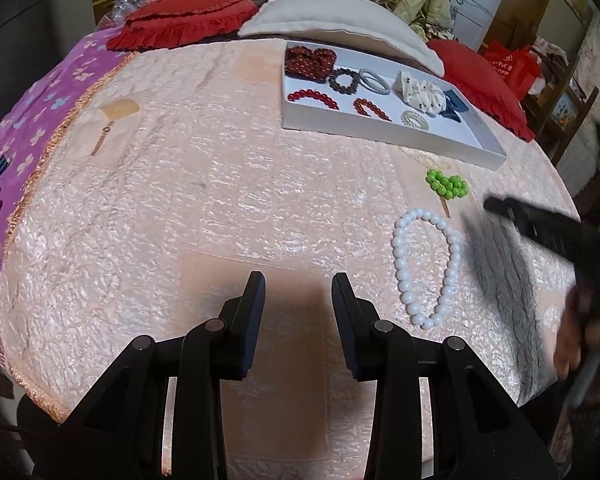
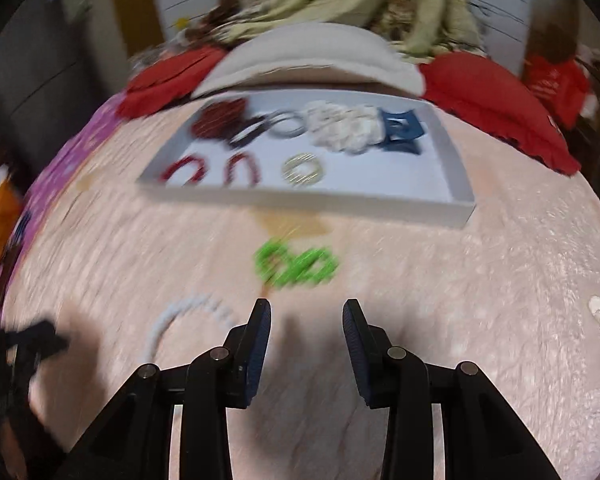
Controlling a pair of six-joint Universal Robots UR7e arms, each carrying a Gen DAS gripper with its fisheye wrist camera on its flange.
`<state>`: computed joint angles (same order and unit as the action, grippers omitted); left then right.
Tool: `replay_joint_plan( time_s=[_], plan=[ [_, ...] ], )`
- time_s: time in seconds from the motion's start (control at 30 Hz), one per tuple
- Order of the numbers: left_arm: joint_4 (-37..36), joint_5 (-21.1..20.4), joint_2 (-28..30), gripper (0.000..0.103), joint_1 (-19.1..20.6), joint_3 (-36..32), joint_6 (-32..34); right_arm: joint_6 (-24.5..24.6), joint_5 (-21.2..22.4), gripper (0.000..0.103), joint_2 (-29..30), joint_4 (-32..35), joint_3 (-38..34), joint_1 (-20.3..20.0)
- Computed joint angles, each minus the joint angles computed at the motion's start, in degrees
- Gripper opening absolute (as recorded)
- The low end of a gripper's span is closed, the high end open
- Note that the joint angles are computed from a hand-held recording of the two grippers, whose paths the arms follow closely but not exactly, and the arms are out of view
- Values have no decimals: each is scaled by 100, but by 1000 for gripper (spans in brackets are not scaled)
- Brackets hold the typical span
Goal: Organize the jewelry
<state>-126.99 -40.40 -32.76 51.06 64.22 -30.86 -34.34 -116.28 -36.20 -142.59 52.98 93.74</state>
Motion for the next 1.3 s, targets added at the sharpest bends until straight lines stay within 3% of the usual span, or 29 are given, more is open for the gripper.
replay_joint_plan(
  time_s=[0.13,0.27,0.33,0.43,0.57,0.7,0.8,0.87,1.1,1.3],
  plan=[
    [121,-52,82,34,-9,-99,63,38,-76,36,593,497,-976,-15],
    [245,-131,182,34,-15,-218,105,53,-257,34,964,629,-1451,8],
    [314,-136,224,34,-25,-271,121,44,-582,23,1042,568,-1498,28],
    [320,-210,257,34,-22,-306,149,33,-883,21,922,312,-1294,3],
    [309,-433,331,34,8,-408,221,583,-948,21,503,611,-956,-137],
    [400,-686,520,34,57,-735,344,766,-237,22,-129,1266,-350,-276],
    [437,-650,691,34,70,-1007,514,556,88,37,-492,751,219,-337],
    [427,-616,794,34,86,-1169,657,310,69,38,-612,205,530,-342],
    [773,-911,1241,33,223,-1944,882,104,215,38,-587,-7,699,-374],
    [629,-589,1483,33,186,-2166,1196,-270,29,38,-416,-324,709,-338]
  ],
)
